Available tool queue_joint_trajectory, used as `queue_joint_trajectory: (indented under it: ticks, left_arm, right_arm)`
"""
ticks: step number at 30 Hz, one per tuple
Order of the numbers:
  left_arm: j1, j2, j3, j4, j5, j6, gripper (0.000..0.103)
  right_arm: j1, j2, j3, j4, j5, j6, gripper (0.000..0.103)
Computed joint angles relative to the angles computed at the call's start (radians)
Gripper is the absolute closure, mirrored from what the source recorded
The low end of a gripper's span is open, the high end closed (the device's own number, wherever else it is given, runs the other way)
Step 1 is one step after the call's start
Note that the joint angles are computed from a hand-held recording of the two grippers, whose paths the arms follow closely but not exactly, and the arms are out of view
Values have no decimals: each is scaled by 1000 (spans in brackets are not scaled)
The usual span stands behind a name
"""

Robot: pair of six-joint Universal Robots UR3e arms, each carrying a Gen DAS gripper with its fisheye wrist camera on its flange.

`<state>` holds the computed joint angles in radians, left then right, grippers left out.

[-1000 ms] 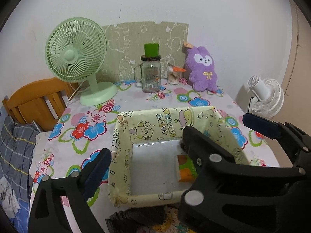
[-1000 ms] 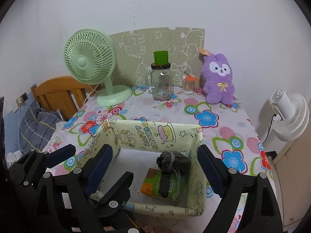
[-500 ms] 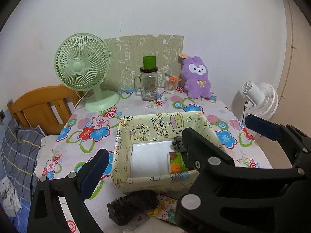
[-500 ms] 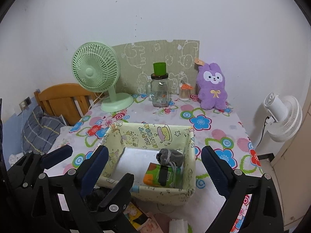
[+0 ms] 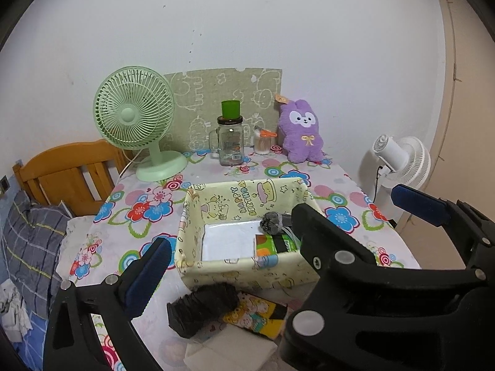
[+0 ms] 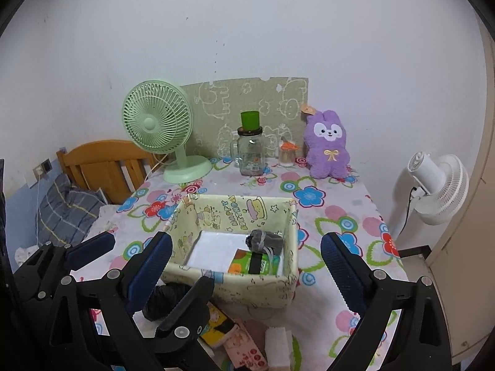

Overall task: Organize soft objects
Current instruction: 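Open both tools and withdraw them from the box, then grasp the folded white cloth with the left tool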

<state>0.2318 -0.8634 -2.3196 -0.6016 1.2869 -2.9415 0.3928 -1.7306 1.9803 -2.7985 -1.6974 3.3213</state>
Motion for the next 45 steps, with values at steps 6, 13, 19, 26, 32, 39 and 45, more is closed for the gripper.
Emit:
queue_joint_trajectory:
  ticks: [6,13,19,26,32,39,45]
  left_arm:
    - [25,104,-36,-68,-31,20,0]
    - [58,230,-77,-167,-67,57,0]
    - [128,361,-114,-290,-121,115,0]
    - [191,486,-142,-424,-160,163,0]
    - [269,602,-164,-564,-208,229,0]
    - [333,690,-186,-691,-238,290,0]
    - [265,605,-246,-552,-175,248,0]
  right_arm:
    - [24,-72,56,13,-27,12,5]
    - [51,-123,111,17,-51,34,5]
    - [70,-154,165,8,-56,53,5]
    - [92,-171,218,-8,-64,67,5]
    - [101,-166,262,-33,-59,74,5]
    - [95,-148,312,-70,-27,80,5]
    - [84,-106,340,-115,3,85,5]
